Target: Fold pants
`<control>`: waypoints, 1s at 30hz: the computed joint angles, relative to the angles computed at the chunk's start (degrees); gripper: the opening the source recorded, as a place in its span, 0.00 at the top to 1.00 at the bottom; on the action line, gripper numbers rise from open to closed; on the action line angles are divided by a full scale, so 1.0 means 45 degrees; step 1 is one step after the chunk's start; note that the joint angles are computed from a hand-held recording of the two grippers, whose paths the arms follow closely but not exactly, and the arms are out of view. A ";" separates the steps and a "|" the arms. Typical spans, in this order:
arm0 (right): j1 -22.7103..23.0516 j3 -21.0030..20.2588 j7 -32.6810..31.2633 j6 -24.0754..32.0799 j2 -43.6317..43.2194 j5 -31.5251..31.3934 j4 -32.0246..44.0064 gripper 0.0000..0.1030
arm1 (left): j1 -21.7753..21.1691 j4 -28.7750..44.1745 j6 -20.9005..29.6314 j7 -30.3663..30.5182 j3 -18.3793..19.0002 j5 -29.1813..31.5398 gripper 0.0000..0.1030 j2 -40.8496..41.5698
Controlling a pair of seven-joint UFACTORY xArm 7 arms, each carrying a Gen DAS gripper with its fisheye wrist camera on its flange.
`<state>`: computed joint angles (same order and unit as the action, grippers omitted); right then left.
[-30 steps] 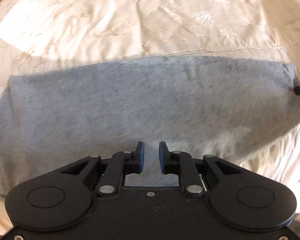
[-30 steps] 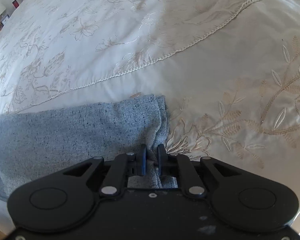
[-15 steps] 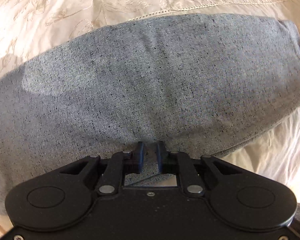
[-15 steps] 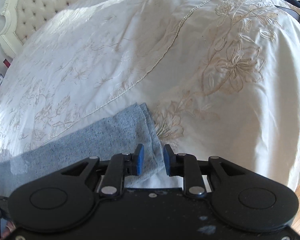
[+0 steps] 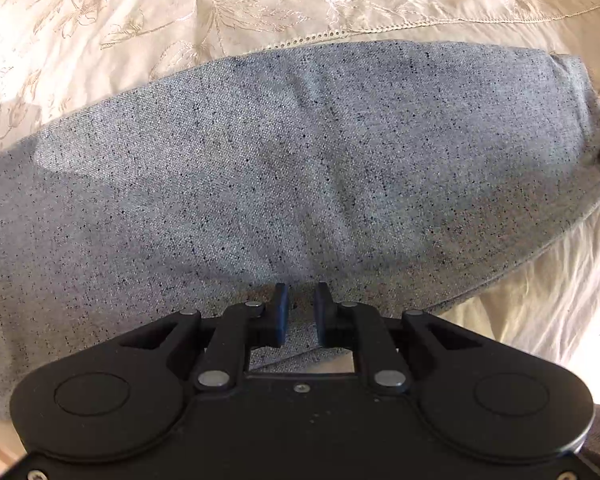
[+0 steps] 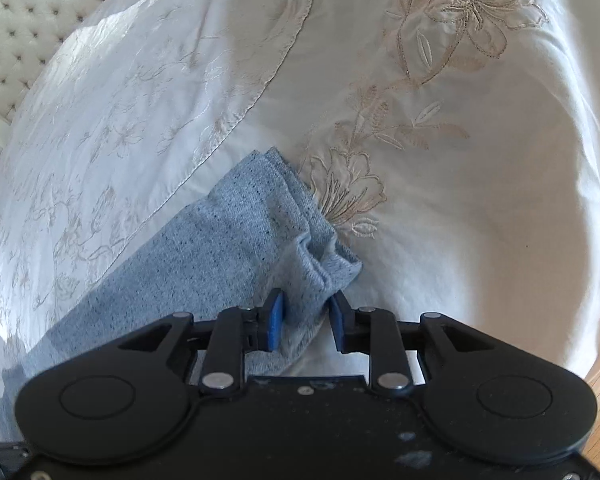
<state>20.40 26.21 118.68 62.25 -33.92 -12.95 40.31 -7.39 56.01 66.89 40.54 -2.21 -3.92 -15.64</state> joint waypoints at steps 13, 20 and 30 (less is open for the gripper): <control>-0.0210 -0.0155 0.1639 -0.1037 -0.1028 0.0410 -0.1160 0.73 | 0.0024 0.2862 0.0961 -0.0707 -0.0016 -0.1184 0.80 0.1376; -0.0403 0.0090 0.0121 -0.0604 -0.0979 -0.0218 -0.0437 0.88 | -0.0382 0.3957 -0.0516 -0.2805 -0.0635 -0.0214 0.80 0.3352; -0.0647 0.0336 -0.1707 0.0799 0.0783 -0.1426 0.2079 0.88 | -0.0468 0.5369 0.0060 -0.2644 -0.0602 -0.0181 0.74 0.4436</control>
<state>17.49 27.72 111.00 65.85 -30.40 -19.36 49.67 -9.49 80.17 67.16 28.64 -4.92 -4.74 4.32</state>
